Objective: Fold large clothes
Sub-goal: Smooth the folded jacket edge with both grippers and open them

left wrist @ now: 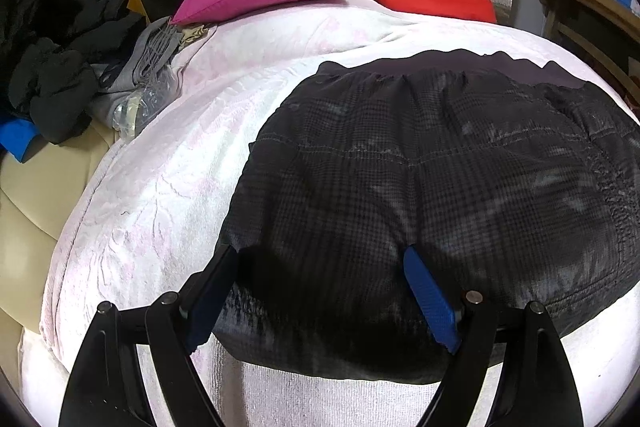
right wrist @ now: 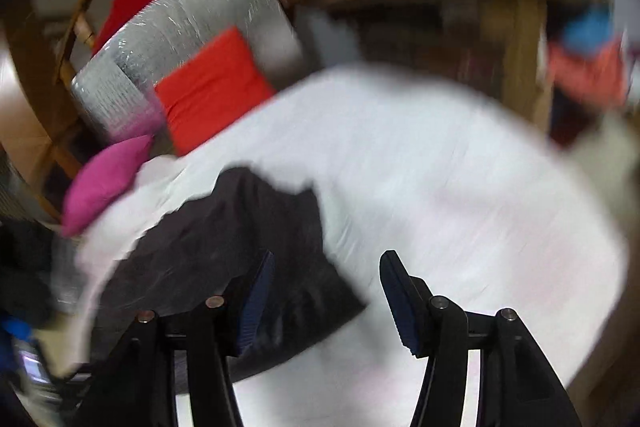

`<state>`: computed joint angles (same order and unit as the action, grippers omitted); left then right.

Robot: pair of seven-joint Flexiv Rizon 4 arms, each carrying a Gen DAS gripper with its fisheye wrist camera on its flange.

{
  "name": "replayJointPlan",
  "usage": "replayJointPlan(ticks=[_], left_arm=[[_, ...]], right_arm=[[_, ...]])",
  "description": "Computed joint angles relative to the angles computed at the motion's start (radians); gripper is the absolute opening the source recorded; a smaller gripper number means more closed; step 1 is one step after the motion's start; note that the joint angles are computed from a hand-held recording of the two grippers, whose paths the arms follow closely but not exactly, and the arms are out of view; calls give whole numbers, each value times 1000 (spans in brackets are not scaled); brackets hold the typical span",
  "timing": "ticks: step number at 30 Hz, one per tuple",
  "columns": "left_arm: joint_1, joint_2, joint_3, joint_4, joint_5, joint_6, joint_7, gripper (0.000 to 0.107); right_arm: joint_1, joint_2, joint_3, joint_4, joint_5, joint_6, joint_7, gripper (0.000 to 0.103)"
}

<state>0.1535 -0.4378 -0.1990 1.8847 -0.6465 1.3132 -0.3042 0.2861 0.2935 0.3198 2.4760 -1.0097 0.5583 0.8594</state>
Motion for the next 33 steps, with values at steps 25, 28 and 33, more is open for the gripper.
replayJointPlan(ticks=[25,28,33], left_arm=[[32,39,-35,43,-157,85,98,85],[17,20,-13,42,-132,130,80,85],[8,-27,9,28,-4,169,6,90]], right_arm=[[-20,-351,-154,-223,-235,404,-315,64],[-1,-436,-172,-267,-206,485,-359,64],[40,-500,-205,-297,-128,473,-447,65]])
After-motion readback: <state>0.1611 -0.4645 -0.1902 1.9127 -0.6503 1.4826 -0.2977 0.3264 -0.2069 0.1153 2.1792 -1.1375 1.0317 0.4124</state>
